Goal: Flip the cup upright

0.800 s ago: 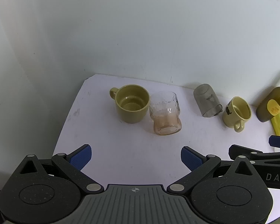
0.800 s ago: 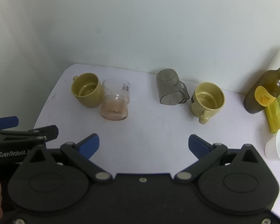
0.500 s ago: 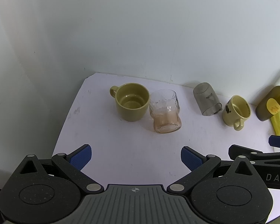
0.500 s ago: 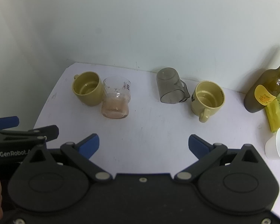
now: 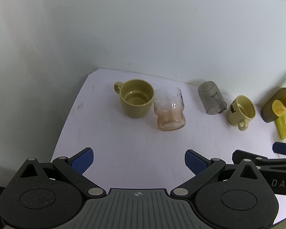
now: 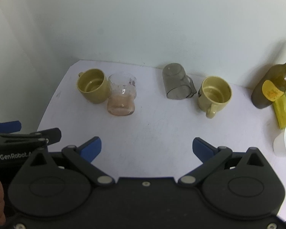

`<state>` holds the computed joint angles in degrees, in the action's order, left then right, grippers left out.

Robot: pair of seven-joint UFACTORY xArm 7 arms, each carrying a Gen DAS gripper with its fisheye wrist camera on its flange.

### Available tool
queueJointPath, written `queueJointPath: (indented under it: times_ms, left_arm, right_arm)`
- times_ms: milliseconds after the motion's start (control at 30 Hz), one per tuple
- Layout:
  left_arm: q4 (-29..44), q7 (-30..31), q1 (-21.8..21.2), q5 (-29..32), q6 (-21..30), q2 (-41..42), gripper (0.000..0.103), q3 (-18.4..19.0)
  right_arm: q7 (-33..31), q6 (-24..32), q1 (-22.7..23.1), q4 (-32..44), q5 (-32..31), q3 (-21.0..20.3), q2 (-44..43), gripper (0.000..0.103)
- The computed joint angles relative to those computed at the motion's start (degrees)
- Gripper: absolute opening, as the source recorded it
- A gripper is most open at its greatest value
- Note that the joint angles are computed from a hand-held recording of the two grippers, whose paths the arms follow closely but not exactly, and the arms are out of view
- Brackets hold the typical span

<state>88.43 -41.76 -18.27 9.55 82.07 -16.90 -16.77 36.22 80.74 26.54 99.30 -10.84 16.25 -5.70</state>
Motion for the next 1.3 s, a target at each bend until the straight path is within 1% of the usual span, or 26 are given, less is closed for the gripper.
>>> queueJointPath:
  times_ms: [100, 267, 333, 433, 467, 533, 600, 767, 1100, 1300]
  left_arm:
    - [1.8, -0.6, 0.1, 0.3, 2.0, 1.4, 0.103, -0.1]
    - [1.5, -1.4, -0.1, -1.2, 1.9, 2.0, 0.103, 0.9]
    - [2.1, -1.7, -0.1, -0.7, 2.5, 2.4, 0.103, 0.8]
    - [-0.1, -1.8, -0.1, 0.8, 0.1, 0.4, 0.103, 0.8]
    - [-0.9, -1.8, -0.1, 0.4, -0.1, -0.3, 0.103, 0.9]
    - [-1.6, -1.8, 0.0, -0.4, 0.7, -0.7, 0.103, 0.8]
    - [-2.1, -1.3, -0.1, -1.1, 0.9, -1.0, 0.103, 0.8]
    - [-1.1, -0.4, -0.1, -0.2, 1.1, -0.3, 0.103, 0.0]
    - [-2.1, -0.3, 0.2, -0.9, -0.5, -1.1, 0.103, 0.4]
    - [-3.5, -0.7, 0.5, -1.8, -1.7, -1.8, 0.103, 0.7]
  right_arm:
    - [0.4, 0.7, 0.1, 0.7, 0.2, 0.2, 0.6, 0.103]
    - [1.0, 2.4, 0.7, 1.7, 0.1, 0.2, 1.5, 0.103]
    - [1.2, 3.4, 1.1, 2.7, -0.1, 0.2, 2.2, 0.102]
    - [0.2, 0.7, 1.5, 1.1, -1.2, 0.2, 1.0, 0.103]
    - [0.3, -0.1, 1.6, 0.2, -1.5, 0.4, 0.4, 0.103]
    - [1.7, 0.4, 1.5, -0.2, -0.7, 0.5, 0.3, 0.103]
    - [1.7, 0.2, 1.3, -1.3, 1.6, 0.1, -0.5, 0.103]
    - [1.6, 0.4, 0.8, -1.4, 0.7, 0.5, -0.7, 0.103]
    - [1.5, 1.0, 1.0, -0.2, -0.7, 0.9, -0.4, 0.103]
    - [1.4, 0.9, 0.9, -0.8, -0.2, 0.8, -0.7, 0.103]
